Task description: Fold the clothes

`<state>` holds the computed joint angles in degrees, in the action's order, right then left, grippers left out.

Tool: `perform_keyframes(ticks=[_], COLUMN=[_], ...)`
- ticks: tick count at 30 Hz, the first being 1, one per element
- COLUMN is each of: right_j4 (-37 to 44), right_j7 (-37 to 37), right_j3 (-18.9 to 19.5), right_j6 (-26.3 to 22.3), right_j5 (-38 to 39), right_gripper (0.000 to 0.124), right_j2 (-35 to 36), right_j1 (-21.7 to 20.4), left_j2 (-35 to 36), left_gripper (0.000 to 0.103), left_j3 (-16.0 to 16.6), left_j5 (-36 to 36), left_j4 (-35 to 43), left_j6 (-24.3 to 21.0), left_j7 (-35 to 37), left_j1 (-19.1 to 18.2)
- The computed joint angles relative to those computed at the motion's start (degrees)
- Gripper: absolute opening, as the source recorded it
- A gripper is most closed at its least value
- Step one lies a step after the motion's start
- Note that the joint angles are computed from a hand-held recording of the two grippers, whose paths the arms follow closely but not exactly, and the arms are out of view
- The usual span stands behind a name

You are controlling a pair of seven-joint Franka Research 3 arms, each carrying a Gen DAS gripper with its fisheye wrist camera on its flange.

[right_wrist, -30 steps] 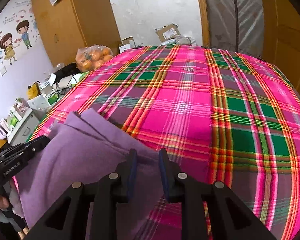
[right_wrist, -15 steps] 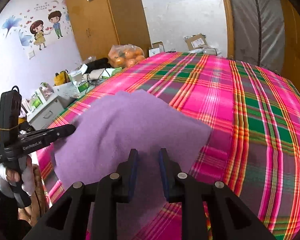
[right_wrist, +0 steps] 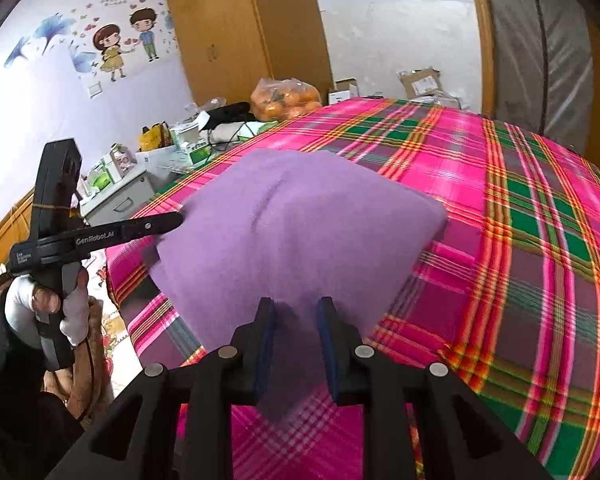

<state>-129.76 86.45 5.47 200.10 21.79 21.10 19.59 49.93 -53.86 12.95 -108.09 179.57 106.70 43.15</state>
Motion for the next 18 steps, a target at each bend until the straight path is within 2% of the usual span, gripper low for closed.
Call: perform_keyframes(ticks=[3, 5, 7, 11, 15, 18], right_j4=[-1.9, -1.3, -2.0, -2.7, 1.2, 5.6], right_j7=[0.3, -1.9, 0.5, 1.3, 3.3, 4.3], right_j3=[1.4, 0.1, 2.4, 0.8, 2.5, 4.6], right_j6=[1.2, -1.0, -0.3, 0.2, 1.0, 0.3], right_j5=[-2.0, 0.2, -3.0, -1.5, -4.7, -8.9], right_gripper=[0.022, 0.022, 0.022, 0.022, 0.022, 0.022], right_j2=[-1.3, -0.7, -0.4, -2.2, -0.2, 2.5], right_j1=[-1.2, 0.9, -2.2, -1.4, -4.0, -6.5], left_j2=[0.2, 1.0, 0.9, 0.1, -0.5, 0.5], left_gripper=[0.017, 0.017, 0.017, 0.017, 0.014, 0.014], left_j3=[-0.7, -1.4, -1.8, -2.3, -3.2, -3.3], left_j5=[0.6, 1.1, 1.3, 0.9, 1.6, 3.2], left_j4=[-1.1, -1.3, -1.5, -2.3, -2.6, -0.9], left_j6=[0.5, 0.5, 0.0, -0.3, 2.1, 1.6], left_j7=[0.5, 0.7, 0.6, 0.5, 0.0, -0.2], left_j1=[1.1, 2.0, 2.5, 3.5, 3.6, 2.7])
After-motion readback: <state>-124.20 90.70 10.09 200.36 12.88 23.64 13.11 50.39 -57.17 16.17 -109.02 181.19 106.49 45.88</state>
